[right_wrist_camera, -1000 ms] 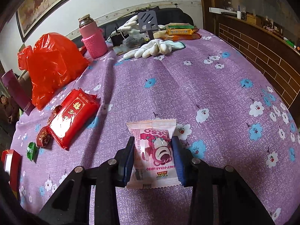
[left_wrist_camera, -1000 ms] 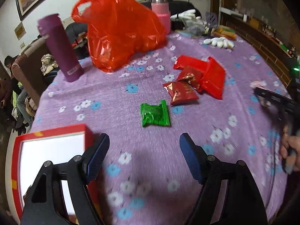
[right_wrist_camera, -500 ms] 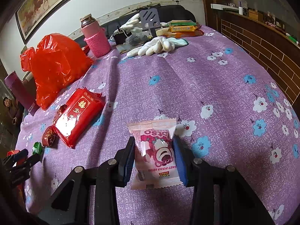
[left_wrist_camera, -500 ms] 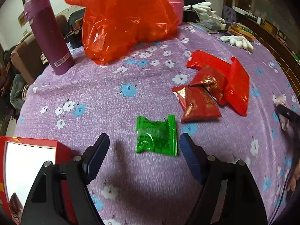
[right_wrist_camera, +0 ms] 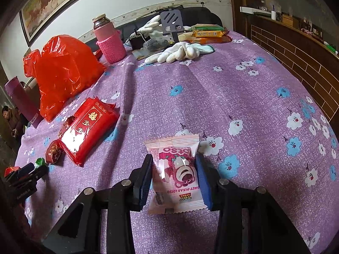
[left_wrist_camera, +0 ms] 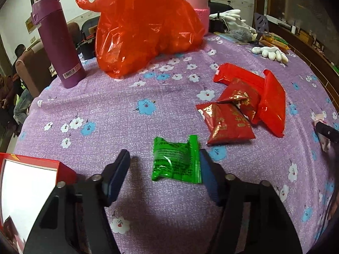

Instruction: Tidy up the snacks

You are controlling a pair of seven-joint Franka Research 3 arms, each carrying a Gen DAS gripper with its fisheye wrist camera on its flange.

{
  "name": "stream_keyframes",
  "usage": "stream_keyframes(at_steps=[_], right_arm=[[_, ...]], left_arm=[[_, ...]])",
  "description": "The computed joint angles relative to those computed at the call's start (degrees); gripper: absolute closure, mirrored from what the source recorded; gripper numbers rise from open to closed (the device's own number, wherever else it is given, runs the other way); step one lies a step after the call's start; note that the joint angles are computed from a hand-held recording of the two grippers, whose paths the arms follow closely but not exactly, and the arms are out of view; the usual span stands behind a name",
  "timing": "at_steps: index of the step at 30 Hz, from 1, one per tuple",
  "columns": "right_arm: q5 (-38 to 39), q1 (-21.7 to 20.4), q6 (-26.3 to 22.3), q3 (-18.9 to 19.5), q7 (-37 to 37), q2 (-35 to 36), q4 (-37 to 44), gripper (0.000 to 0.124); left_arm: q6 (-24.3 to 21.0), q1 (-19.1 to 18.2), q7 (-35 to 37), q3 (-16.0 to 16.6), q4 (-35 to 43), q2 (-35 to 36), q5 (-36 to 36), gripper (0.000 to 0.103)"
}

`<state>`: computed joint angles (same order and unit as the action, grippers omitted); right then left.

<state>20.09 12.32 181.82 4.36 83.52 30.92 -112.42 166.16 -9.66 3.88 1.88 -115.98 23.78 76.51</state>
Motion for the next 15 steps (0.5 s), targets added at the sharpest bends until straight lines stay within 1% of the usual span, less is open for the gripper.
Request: stream_keyframes(at_steps=[3, 5, 6, 8, 15], right_arm=[[-0.2, 0.7, 0.0, -0.8, 0.2, 0.0, -0.1, 0.081], [-0.2, 0.8, 0.0, -0.9, 0.2, -0.1, 0.0, 0.081], [-0.2, 0.8, 0.0, -0.9, 0.2, -0.1, 0.0, 0.081], [-0.2, 0.8, 0.0, -0.9, 0.3, -0.1, 0.0, 0.081], [-0.4, 1.1, -0.1, -1.1, 0.4, -0.1, -0.1, 0.081]], left_arm=[[0.0, -0.5, -1.3, 0.2, 0.2, 0.0, 1.9, 0.052], [0.3, -0.5, -2.1, 0.1, 0.3, 0.1, 2.8, 0.061], [-0.1, -0.6, -2.3, 0.0, 0.3, 0.0, 3.2, 0.063], [-0.9, -0.8, -3.1, -0.1, 0.3, -0.1, 4.2, 0.064], [-1.5, -0.1, -7.1, -0.8, 0.2, -0.6, 7.7, 0.066]])
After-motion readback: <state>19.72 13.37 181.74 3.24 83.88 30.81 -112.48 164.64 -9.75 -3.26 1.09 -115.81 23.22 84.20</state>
